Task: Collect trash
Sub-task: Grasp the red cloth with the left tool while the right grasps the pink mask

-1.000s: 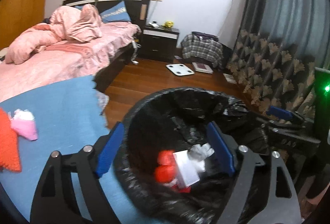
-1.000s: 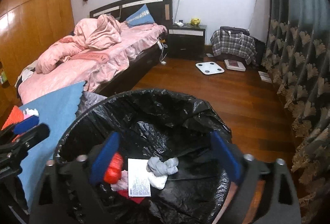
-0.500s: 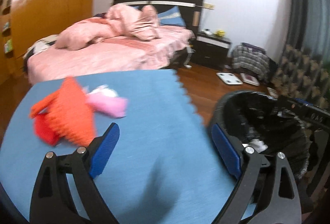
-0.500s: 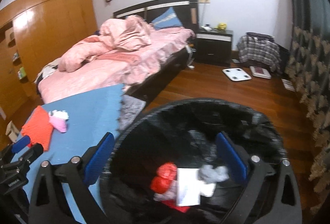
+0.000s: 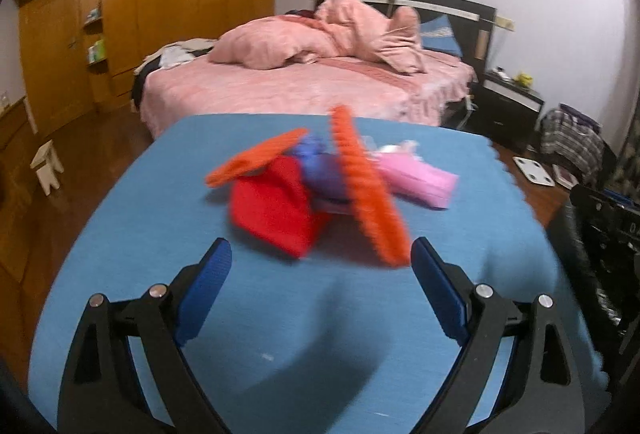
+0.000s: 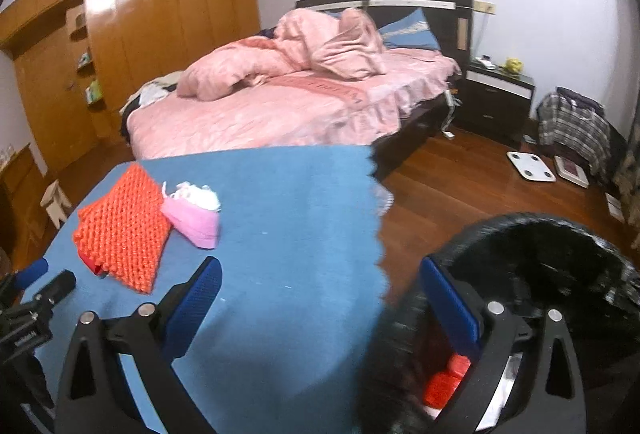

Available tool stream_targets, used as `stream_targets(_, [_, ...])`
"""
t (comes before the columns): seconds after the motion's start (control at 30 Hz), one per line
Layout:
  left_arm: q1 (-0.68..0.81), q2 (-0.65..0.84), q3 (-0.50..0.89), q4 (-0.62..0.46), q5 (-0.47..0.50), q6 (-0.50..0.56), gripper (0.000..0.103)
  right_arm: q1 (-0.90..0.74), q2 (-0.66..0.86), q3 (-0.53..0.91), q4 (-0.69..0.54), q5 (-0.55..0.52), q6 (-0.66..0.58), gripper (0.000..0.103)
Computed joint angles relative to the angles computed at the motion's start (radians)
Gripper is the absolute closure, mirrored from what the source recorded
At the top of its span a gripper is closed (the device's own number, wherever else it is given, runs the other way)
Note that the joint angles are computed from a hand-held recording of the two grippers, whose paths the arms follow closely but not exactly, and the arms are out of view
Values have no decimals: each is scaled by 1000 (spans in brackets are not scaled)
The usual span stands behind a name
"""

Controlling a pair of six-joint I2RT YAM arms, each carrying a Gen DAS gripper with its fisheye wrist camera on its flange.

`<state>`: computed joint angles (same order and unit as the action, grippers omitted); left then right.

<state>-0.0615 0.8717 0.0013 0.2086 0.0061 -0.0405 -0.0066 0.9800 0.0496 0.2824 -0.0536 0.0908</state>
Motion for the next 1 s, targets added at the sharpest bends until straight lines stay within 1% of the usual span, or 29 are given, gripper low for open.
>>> stream_targets(0.03, [53, 88, 15, 63, 30, 29, 15, 41, 74, 8, 65, 28, 14, 6])
stream_targets(0.07, [75, 136, 21, 101, 45, 39, 15, 101, 183, 33, 141, 69, 34, 6])
stream_targets(0.1, [120, 234, 44, 167, 78, 61, 15, 124, 241, 43, 190, 82, 40, 6])
stream_targets(0.2, [174, 394, 96, 261, 118, 87, 15, 207, 429, 102, 310, 130, 61, 6])
stream_targets(0.23, [188, 450, 117, 291, 126, 93, 15, 232, 492, 133, 332, 141, 67, 6])
stream_targets(0.3, [207, 525, 152, 317, 145, 100, 15, 261, 557, 168, 357, 149, 76, 7])
stream_targets(0.37, [225, 600, 190, 339, 165, 111, 15, 290, 602, 192, 381, 159, 83, 7])
stream_targets(0.43, [230, 659, 221, 348, 179, 125, 17, 315, 642, 219, 397, 156, 83, 7])
stream_targets(0.47, [228, 683, 228, 352, 186, 128, 21, 322, 659, 232, 401, 153, 78, 8])
stream_targets(0.5, [235, 706, 252, 328, 205, 133, 25, 320, 667, 236, 405, 147, 71, 8])
stream_targets(0.53, [242, 725, 265, 322, 220, 136, 26, 328, 681, 248, 407, 148, 67, 10])
stream_targets(0.6, [250, 758, 289, 303, 246, 141, 38, 338, 700, 263, 411, 147, 68, 11])
stream_targets(0.63, [255, 777, 300, 299, 258, 148, 42, 341, 705, 266, 414, 147, 68, 11])
stream_targets(0.67, [257, 792, 310, 292, 267, 156, 48, 344, 715, 270, 421, 145, 65, 11])
stream_targets(0.7, [257, 802, 319, 283, 279, 163, 57, 348, 723, 273, 426, 146, 65, 12])
stream_targets(0.73, [253, 816, 327, 282, 287, 168, 61, 353, 736, 282, 429, 147, 67, 12])
stream_targets(0.77, [247, 826, 331, 280, 284, 172, 70, 356, 748, 288, 435, 146, 69, 13])
stream_targets(0.8, [241, 833, 335, 282, 275, 171, 76, 358, 760, 295, 438, 145, 71, 13])
stream_targets(0.9, [236, 836, 328, 296, 263, 174, 82, 363, 798, 324, 441, 140, 73, 15])
stream_targets(1.0, [231, 834, 316, 311, 250, 172, 84, 371, 830, 360, 419, 136, 71, 19])
